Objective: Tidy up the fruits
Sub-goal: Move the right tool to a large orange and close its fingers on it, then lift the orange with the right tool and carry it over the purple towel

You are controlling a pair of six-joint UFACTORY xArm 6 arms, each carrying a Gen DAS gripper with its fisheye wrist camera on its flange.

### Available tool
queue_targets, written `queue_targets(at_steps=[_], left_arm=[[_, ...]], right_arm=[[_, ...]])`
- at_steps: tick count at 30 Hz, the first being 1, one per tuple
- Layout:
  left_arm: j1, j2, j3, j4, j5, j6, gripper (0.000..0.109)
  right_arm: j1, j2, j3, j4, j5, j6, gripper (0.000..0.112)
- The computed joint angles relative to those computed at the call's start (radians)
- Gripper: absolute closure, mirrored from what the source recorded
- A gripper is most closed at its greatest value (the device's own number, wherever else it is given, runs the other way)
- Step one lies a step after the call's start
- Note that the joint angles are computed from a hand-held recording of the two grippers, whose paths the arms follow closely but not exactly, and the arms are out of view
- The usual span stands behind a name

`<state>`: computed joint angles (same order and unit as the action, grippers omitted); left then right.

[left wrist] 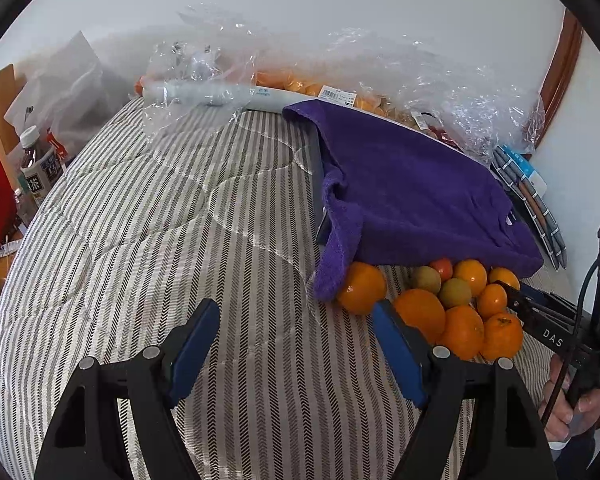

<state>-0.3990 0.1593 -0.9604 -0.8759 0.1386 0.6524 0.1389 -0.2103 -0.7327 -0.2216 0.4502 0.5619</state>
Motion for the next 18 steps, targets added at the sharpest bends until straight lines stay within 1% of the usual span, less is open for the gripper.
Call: queue_targets(at_steps=[1,2,4,6,8,9,12,13,15,17,18], left_arm=[[-0.002,0.000,-0.006,-0.038,0.012,0.031,0.031],[-0.004,-0.001,-0.011,-0.056,0.018,0.045,0.031],[-0.011,0.001,-0.021,-0.071,0.020,0.055,0.033],[-0.018,0.004,-0.036,-0.137,0.034,0.107,0.033],[-0.021,-0.002,-0.047,-0.230,0.072,0.186,0.043],[-0.023,-0.006,-0.048,-0.254,0.085,0.206,0.046],[-0.032,-0.011,-0.049,-0.277,0.094,0.226,0.050],[-0.036,-0.010,-0.051,-0.289,0.091,0.237,0.054],[-0.042,0.002,-0.060,-0.260,0.079,0.204,0.060],[-0.038,0.011,-0.068,-0.241,0.099,0.177,0.071],[-0.037,0.011,-0.066,-0.221,0.105,0.149,0.074]], right_arm=[[-0.002,0.003,0.001,0.035,-0.008,-0.018,0.072],[-0.004,0.002,0.005,0.045,-0.016,-0.020,0.078],[-0.003,-0.010,0.016,0.044,-0.024,-0.019,0.078],[-0.004,-0.024,0.028,0.020,-0.022,-0.005,0.078],[-0.006,-0.051,0.045,-0.044,-0.009,0.051,0.078],[-0.008,-0.071,0.060,-0.063,-0.006,0.069,0.078],[-0.014,-0.127,0.101,-0.057,0.014,0.063,0.078],[-0.015,-0.143,0.113,-0.058,0.020,0.058,0.078],[-0.016,-0.167,0.130,-0.095,0.035,0.074,0.078],[-0.016,-0.185,0.142,-0.112,0.046,0.081,0.078],[-0.019,-0.196,0.152,-0.113,0.041,0.078,0.078]])
